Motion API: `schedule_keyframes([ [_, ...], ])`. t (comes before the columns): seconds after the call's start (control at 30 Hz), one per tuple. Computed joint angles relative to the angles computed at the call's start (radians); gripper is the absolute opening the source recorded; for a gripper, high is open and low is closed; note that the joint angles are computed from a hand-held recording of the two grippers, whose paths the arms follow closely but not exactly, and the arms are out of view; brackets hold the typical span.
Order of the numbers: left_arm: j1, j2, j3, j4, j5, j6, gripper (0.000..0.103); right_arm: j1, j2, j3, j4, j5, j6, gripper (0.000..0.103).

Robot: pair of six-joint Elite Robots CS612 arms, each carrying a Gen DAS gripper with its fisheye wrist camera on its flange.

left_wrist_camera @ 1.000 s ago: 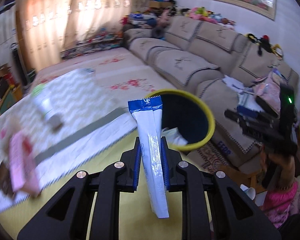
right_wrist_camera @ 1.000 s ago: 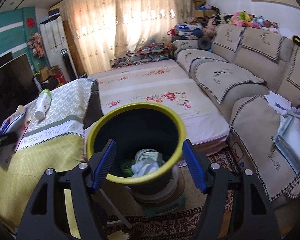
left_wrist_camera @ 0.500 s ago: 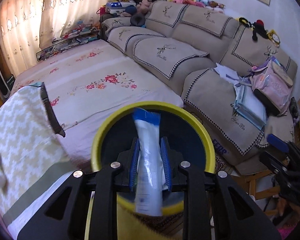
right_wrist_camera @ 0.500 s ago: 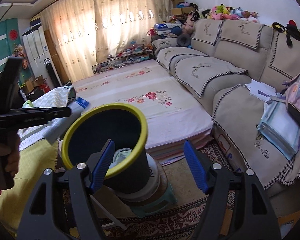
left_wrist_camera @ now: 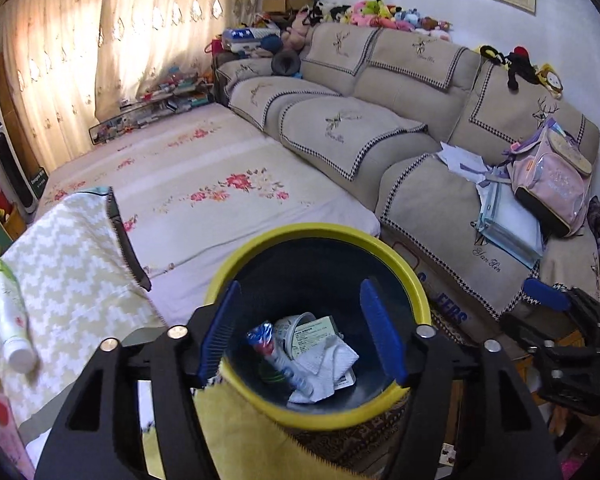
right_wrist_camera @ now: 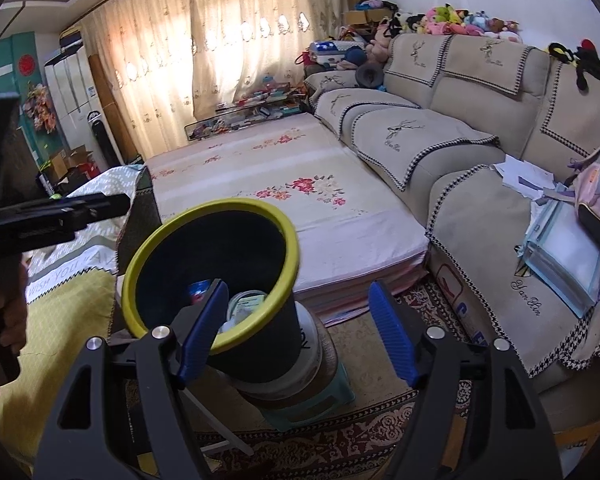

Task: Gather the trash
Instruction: 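Carry the white tube over the bin and open the left gripper, then grasp the white bottle with green cap with the right gripper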

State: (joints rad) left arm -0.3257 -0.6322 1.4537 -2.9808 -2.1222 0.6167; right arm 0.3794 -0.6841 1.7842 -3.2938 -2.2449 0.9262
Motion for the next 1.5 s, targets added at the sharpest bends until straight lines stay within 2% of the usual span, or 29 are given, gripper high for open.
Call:
schedule_keyframes([
  [0.23,0.052,-0.034,0.053,-0.083,-0.037,-0.033,0.090,0.010,0.010,-0.049,0.025,0.011,-0.059,0.072],
  [0.37,0.102,-0.038,0.062,-0.121,-0.078,-0.071,0.095,0.018,0.019,-0.089,0.044,0.018,-0.102,0.072],
  [0.5,0.173,-0.032,0.052,-0.210,-0.101,-0.137,0.098,0.024,0.034,-0.147,0.066,0.033,-0.160,0.075],
  [0.6,0.232,-0.012,0.020,-0.299,-0.082,-0.200,0.098,0.028,0.053,-0.211,0.075,0.053,-0.223,0.077],
  [0.7,0.289,0.028,-0.045,-0.382,-0.024,-0.268,0.098,0.030,0.081,-0.291,0.071,0.084,-0.294,0.080],
  [0.83,0.346,0.107,-0.175,-0.401,0.032,-0.358,0.098,0.030,0.129,-0.425,0.084,0.147,-0.384,0.080],
  [0.97,0.383,0.192,-0.311,-0.387,0.097,-0.474,0.098,0.031,0.207,-0.614,0.127,0.225,-0.490,0.080],
  [1.13,0.407,0.259,-0.407,-0.362,0.139,-0.600,0.098,0.024,0.327,-0.873,0.288,0.323,-0.591,0.080],
  [1.23,0.403,0.273,-0.426,-0.352,0.179,-0.639,0.098,0.016,0.410,-1.042,0.421,0.345,-0.606,0.080],
  [1.37,0.410,0.288,-0.452,-0.328,0.177,-0.698,0.098,0.004,0.508,-1.234,0.551,0.388,-0.587,0.078],
  [1.5,0.412,0.294,-0.465,-0.301,0.174,-0.729,0.098,-0.005,0.597,-1.423,0.666,0.397,-0.580,0.078],
])
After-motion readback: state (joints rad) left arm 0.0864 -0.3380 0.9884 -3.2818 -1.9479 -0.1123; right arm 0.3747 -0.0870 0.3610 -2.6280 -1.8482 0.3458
